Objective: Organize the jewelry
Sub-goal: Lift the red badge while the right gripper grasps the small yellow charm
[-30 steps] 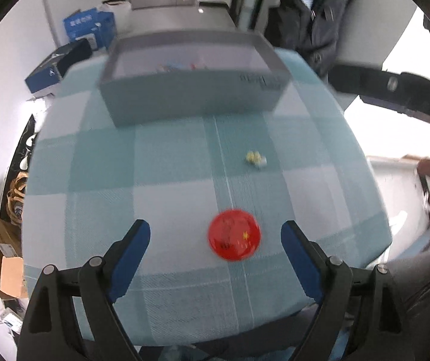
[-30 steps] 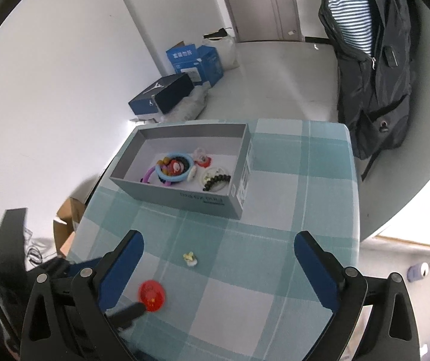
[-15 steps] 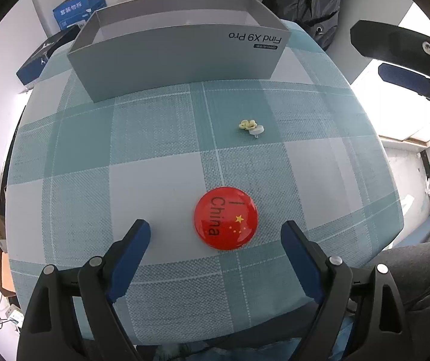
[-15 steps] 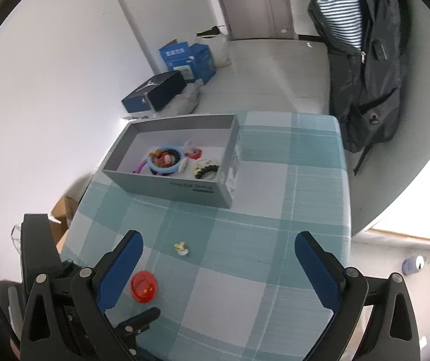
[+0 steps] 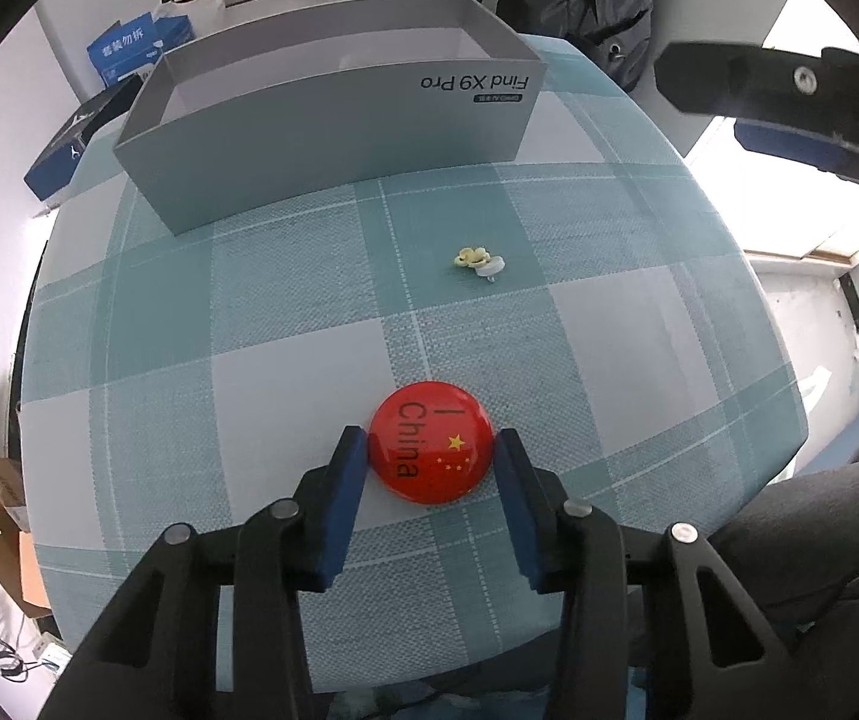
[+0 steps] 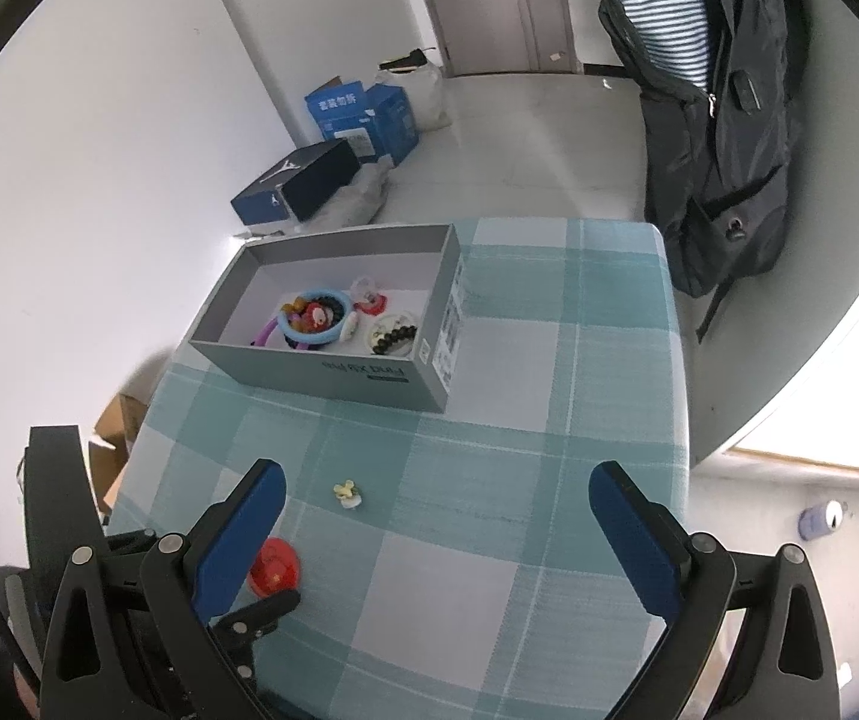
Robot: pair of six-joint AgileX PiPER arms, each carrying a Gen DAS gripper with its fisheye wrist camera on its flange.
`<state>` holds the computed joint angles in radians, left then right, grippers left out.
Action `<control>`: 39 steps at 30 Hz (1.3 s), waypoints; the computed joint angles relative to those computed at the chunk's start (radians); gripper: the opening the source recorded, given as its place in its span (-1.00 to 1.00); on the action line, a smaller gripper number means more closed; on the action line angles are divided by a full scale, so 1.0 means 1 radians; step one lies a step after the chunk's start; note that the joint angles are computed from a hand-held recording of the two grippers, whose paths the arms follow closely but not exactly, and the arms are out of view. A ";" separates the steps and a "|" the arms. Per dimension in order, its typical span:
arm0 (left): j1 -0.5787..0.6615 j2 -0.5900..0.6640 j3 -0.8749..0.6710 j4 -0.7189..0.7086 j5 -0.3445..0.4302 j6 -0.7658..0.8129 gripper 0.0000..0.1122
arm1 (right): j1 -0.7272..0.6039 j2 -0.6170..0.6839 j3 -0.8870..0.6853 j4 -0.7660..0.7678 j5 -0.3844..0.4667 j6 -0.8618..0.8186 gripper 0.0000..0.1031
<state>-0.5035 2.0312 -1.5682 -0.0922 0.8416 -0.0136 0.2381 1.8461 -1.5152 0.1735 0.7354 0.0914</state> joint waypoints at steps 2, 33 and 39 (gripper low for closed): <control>0.004 -0.002 0.001 -0.013 -0.002 0.007 -0.33 | -0.001 0.003 0.000 0.000 0.004 0.003 0.98; 0.265 -0.189 0.126 -0.324 -0.111 0.186 -0.33 | 0.173 0.241 -0.204 -0.135 0.148 0.007 0.74; 0.314 -0.174 0.114 -0.373 -0.096 0.217 -0.33 | 0.211 0.294 -0.260 -0.222 0.190 0.051 0.44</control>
<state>-0.1895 1.8569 -1.4540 -0.4648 0.7456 0.2029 0.4492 2.1404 -1.7747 -0.0489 0.9253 0.1425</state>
